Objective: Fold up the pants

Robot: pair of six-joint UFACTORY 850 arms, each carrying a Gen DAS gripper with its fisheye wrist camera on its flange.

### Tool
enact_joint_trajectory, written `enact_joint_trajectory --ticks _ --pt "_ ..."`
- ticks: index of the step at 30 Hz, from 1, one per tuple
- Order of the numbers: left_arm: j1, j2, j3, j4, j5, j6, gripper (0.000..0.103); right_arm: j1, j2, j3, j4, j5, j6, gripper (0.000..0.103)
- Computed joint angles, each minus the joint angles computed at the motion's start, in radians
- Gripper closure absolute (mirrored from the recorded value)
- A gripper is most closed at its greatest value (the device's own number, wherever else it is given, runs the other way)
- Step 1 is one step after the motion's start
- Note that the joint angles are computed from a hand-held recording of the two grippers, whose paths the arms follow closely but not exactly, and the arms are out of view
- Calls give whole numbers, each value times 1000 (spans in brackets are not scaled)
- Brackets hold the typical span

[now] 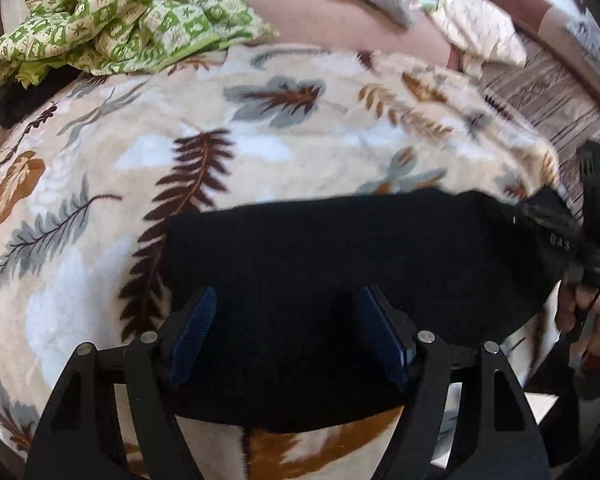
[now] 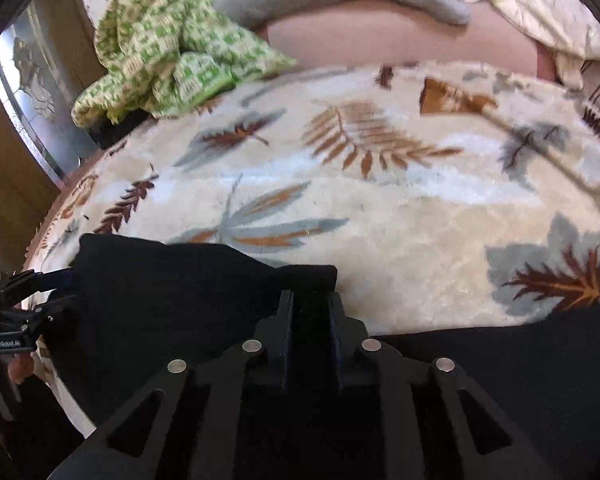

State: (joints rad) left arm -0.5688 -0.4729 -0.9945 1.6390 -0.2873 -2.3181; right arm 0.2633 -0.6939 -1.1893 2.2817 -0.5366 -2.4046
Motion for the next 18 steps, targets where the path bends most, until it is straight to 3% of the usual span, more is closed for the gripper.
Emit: enact_joint_trajectory --ticks 2,3,6,9,13,16,18 --pt "-8 12 2 115 -9 -118 29 -35 42 51 -5 -35 45 54" --pt "-18 20 0 164 -22 -163 29 -50 57 76 19 -56 26 50" --pt "-37 20 -24 256 -19 -251 29 -126 137 213 177 -123 -127 47" --pt "-46 -14 -78 328 26 -332 29 -205 168 284 262 -145 -157 47" --pt "-67 -81 -169 287 59 -286 29 -318 149 291 223 -148 23 47" --pt "-71 -116 -210 385 97 -378 29 -356 115 268 203 -147 97 47" --pt "-70 -138 -234 373 115 -357 29 -369 83 234 157 -156 159 48"
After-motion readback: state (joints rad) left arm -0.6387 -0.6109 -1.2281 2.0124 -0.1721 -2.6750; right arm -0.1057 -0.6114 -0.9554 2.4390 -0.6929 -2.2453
